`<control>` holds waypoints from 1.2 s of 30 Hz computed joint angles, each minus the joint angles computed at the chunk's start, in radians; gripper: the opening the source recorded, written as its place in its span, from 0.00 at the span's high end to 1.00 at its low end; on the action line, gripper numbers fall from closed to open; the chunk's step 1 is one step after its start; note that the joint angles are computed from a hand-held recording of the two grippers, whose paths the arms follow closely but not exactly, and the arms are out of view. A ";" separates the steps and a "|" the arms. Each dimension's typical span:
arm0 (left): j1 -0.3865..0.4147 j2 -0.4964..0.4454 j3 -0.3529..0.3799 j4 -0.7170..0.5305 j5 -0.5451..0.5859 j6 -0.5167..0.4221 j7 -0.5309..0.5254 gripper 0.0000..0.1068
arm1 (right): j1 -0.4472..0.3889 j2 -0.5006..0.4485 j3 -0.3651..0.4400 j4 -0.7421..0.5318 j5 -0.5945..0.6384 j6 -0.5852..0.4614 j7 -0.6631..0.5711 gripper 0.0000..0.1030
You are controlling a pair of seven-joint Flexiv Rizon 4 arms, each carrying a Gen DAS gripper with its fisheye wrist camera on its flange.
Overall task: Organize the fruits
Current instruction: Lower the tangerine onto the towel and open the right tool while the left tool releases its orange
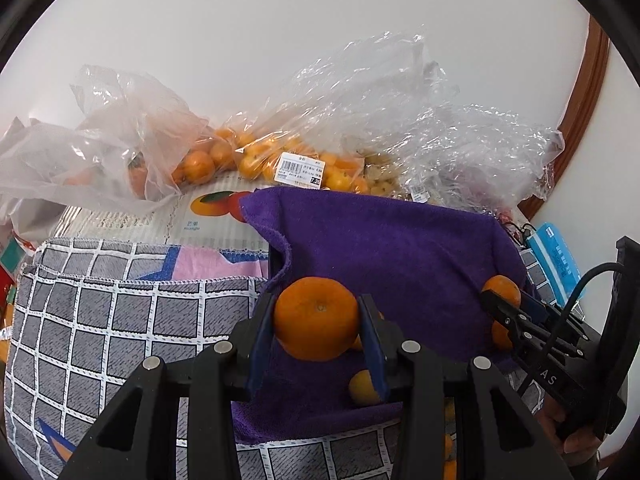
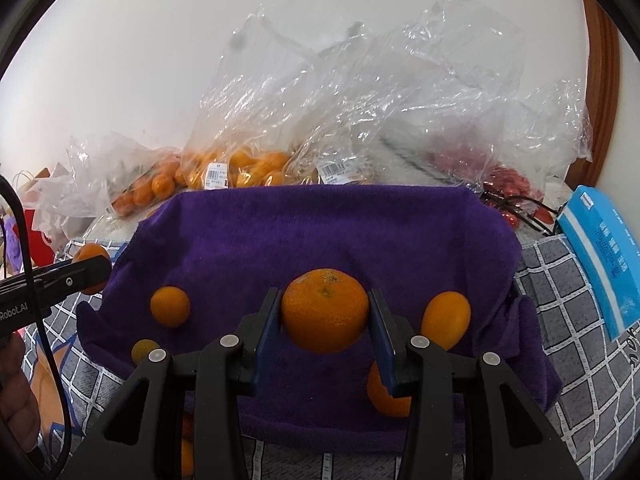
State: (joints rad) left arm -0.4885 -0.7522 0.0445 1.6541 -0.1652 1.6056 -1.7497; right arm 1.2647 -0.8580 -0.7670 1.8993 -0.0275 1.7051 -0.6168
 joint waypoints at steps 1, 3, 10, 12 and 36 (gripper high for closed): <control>0.003 -0.001 -0.004 -0.001 -0.001 -0.003 0.001 0.63 | -0.005 0.001 0.006 -0.002 -0.001 0.000 -0.001 0.59; 0.004 -0.004 -0.003 -0.004 -0.001 -0.010 0.000 0.63 | -0.017 0.002 0.021 -0.008 -0.006 -0.002 -0.004 0.59; 0.009 -0.016 -0.006 -0.021 0.004 -0.046 -0.006 0.63 | -0.035 0.000 0.044 -0.021 -0.043 -0.023 -0.012 0.59; 0.011 -0.019 -0.009 -0.023 0.006 -0.052 -0.009 0.63 | -0.044 0.003 0.055 -0.022 -0.051 -0.025 -0.012 0.59; -0.003 -0.026 0.021 -0.048 0.060 -0.099 -0.050 0.63 | -0.061 0.012 0.071 -0.026 -0.159 -0.082 0.029 0.59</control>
State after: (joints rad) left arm -0.4919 -0.7782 0.0650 1.6064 -0.1054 1.5071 -1.8001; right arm 1.2038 -0.8460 -0.6964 1.8729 -0.1862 1.6234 -0.5883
